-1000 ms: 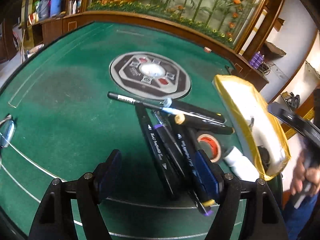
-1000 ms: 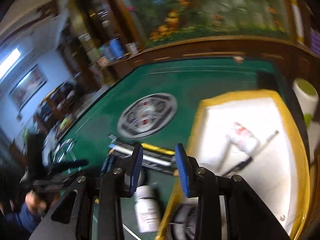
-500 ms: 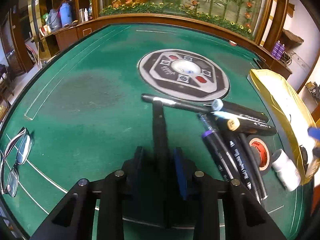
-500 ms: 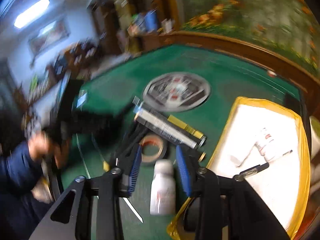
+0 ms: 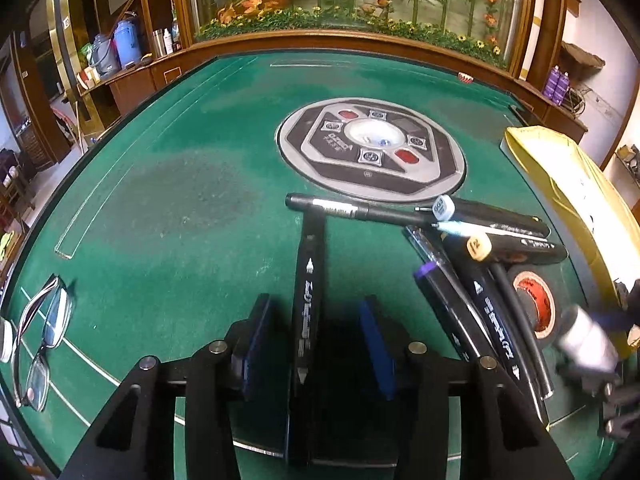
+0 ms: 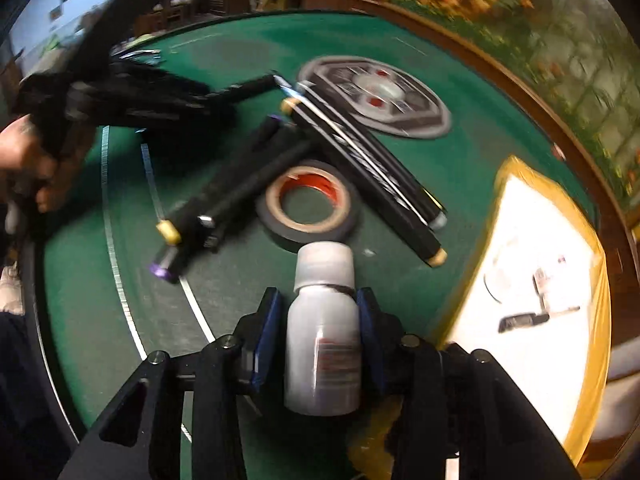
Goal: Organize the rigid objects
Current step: 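Grasp white spray bottle with right tool while left tool grasps black marker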
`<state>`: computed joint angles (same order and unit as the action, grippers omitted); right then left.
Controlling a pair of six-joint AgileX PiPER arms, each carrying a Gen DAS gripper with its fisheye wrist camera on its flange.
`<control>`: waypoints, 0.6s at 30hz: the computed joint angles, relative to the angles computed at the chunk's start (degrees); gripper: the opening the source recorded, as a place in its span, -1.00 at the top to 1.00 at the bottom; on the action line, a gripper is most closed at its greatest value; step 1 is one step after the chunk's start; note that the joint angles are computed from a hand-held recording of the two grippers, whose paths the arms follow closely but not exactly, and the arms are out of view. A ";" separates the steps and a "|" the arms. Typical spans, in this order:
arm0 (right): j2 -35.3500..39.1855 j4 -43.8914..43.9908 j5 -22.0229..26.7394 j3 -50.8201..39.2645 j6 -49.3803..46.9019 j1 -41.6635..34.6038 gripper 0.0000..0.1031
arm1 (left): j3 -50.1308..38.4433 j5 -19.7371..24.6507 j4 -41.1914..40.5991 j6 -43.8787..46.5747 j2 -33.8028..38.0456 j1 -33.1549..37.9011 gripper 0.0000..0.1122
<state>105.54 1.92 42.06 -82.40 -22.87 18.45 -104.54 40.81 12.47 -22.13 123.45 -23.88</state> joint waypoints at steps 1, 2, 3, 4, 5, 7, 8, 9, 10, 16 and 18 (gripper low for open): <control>-0.40 1.65 -0.22 0.09 -1.14 -0.33 0.37 | 0.66 -0.61 0.58 -0.68 -0.31 0.01 0.34; -1.15 3.81 -1.02 0.43 -2.46 -0.84 0.36 | 1.59 -1.47 0.09 -0.59 -0.84 0.27 0.74; -2.10 7.09 -1.64 0.81 -4.76 -1.75 0.36 | 2.65 -2.52 -2.44 0.69 -1.45 1.05 0.73; -2.76 9.62 -2.14 1.22 -6.28 -2.41 0.36 | 3.62 -3.62 -5.13 2.10 -1.99 1.82 0.73; -3.35 12.20 -2.74 1.39 -7.33 -3.28 0.36 | 4.69 -4.80 -7.41 3.45 -2.49 2.52 0.73; -3.97 14.32 -3.62 1.59 -7.61 -4.17 0.36 | 6.19 -6.41 -10.01 5.60 -3.13 3.30 0.73; -3.99 16.63 -4.00 1.46 -8.26 -4.96 0.36 | 6.28 -6.46 -10.29 5.76 -3.24 3.33 0.73; -4.06 17.89 -4.27 1.38 -8.17 -5.47 0.36 | 6.23 -6.47 -10.66 5.99 -3.21 3.40 0.73; -4.03 19.45 -4.66 1.20 -8.06 -6.13 0.36 | 6.10 -6.38 -10.61 6.03 -3.15 3.38 0.73; -0.93 29.20 -5.60 -1.34 -10.26 -8.81 0.36 | 3.95 -4.31 -0.84 1.15 -1.81 0.52 0.72; -1.07 29.87 -6.67 -0.92 -10.00 -8.72 0.36 | 3.61 -3.76 2.19 -1.02 -1.54 -0.39 0.72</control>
